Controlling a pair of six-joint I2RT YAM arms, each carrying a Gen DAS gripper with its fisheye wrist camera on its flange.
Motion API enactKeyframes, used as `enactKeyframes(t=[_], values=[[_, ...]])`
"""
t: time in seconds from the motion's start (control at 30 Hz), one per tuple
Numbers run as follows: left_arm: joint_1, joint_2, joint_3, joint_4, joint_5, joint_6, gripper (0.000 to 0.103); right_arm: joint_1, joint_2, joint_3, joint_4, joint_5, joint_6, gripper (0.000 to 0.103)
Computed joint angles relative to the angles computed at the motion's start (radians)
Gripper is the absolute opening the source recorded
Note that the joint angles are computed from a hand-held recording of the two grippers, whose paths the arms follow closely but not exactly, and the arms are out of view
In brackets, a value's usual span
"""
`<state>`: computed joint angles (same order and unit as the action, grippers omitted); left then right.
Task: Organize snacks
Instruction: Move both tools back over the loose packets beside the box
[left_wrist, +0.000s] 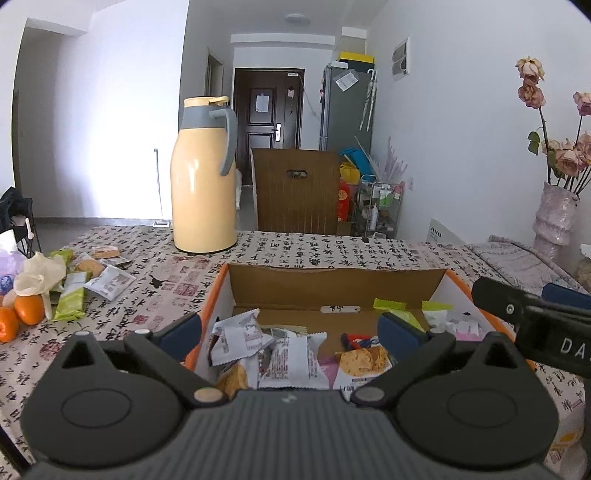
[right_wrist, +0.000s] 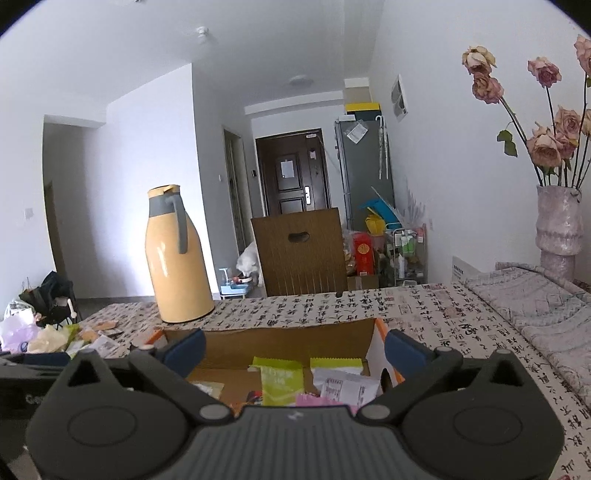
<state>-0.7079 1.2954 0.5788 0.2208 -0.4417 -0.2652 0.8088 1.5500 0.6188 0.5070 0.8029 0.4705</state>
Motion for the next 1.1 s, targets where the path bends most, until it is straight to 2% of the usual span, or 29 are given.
enactKeyframes(t=[0.3,0.6,0.93,1.1], values=[[-0.062,-0.165,-0.082,-0.101,-0.044,-0.02,0.103,0.123,-0.086,-0.045,-0.135,0.102,0.097,0.103],[-0.119,-0.318,-0.193,-0.195,-0.066,-0.061,0.103,0.269,-0.097,-0.067,-0.345,0.18,0.32,0.103],[-0.085,-0.439,-0.339,-0.242,-0.015,-0.082,0.103,0.397,-0.037,-0.078,-0.531,0.186,0.591,0.103],[-0.022,-0.409,-0.39,-0.182,0.042,-0.073,0.103,0.418,0.014,-0.066,-0.588,0.158,0.683,0.103]])
